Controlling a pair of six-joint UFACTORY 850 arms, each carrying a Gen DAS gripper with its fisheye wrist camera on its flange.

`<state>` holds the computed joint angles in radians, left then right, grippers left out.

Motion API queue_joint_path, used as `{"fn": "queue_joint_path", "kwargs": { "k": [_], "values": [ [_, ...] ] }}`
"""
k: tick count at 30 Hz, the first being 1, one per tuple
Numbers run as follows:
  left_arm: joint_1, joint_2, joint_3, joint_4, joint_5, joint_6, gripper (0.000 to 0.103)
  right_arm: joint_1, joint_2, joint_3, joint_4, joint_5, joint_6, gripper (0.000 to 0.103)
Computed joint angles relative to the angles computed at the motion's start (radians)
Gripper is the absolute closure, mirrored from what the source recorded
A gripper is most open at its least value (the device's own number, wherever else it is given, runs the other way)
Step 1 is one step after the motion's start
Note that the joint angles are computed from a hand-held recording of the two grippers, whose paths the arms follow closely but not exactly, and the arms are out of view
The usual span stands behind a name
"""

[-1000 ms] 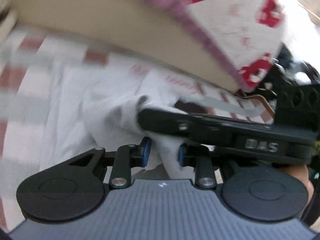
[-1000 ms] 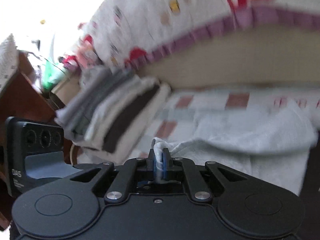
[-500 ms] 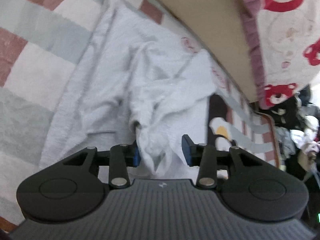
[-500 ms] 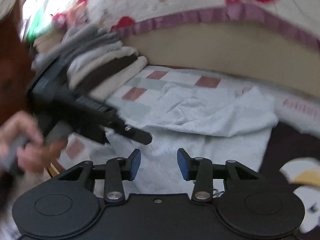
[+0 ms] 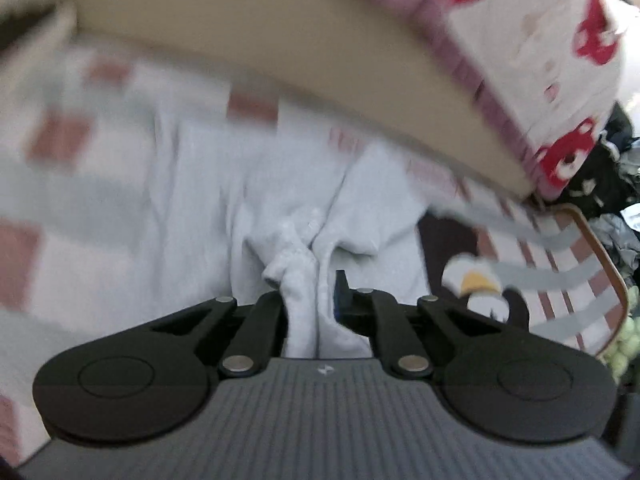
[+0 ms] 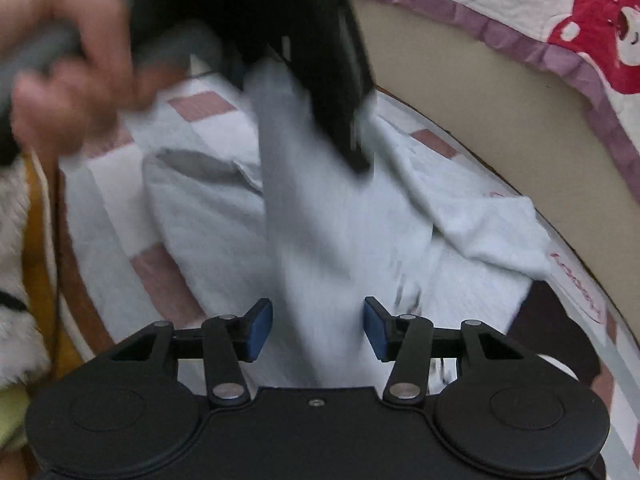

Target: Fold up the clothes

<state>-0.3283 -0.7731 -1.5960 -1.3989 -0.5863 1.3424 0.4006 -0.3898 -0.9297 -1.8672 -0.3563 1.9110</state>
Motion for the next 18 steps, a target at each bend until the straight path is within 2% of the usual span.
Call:
{"fn": "queue_joint_path", "kwargs": {
  "k": [2,4,5,8,10,14,16,18],
  "values": [
    [0.003,0.053,0.051,-0.049,0.043,0.122,0.098,-0.001,0.012,0.021,0.007,-0.014,0.003,0.053],
    [0.000,0.069,0.050,0.007,0.061,0.187,0.098,-0.005,0.026,0.040,0.050,-0.022,-0.027,0.075],
    [-0.005,0.067,0.038,0.067,0.064,0.201,0.098,-0.008,0.033,0.050,0.069,-0.023,-0.034,0.090],
    [-0.012,0.030,-0.033,0.316,0.049,0.062,0.098,-0.020,0.058,0.079,0.065,-0.016,0.007,0.090],
    [0.000,-0.005,-0.084,0.436,0.004,-0.062,0.098,-0.027,0.076,0.099,0.031,-0.007,0.063,0.094],
    [0.041,-0.101,-0.183,0.536,-0.133,-0.303,0.098,-0.043,0.095,0.122,-0.023,0.044,0.149,0.095],
    [0.074,-0.142,-0.215,0.503,-0.238,-0.402,0.096,-0.053,0.085,0.117,-0.030,0.078,0.175,0.095],
    [0.094,-0.154,-0.220,0.458,-0.275,-0.422,0.095,-0.063,0.081,0.118,-0.075,0.097,0.239,0.095]
  ]
}}
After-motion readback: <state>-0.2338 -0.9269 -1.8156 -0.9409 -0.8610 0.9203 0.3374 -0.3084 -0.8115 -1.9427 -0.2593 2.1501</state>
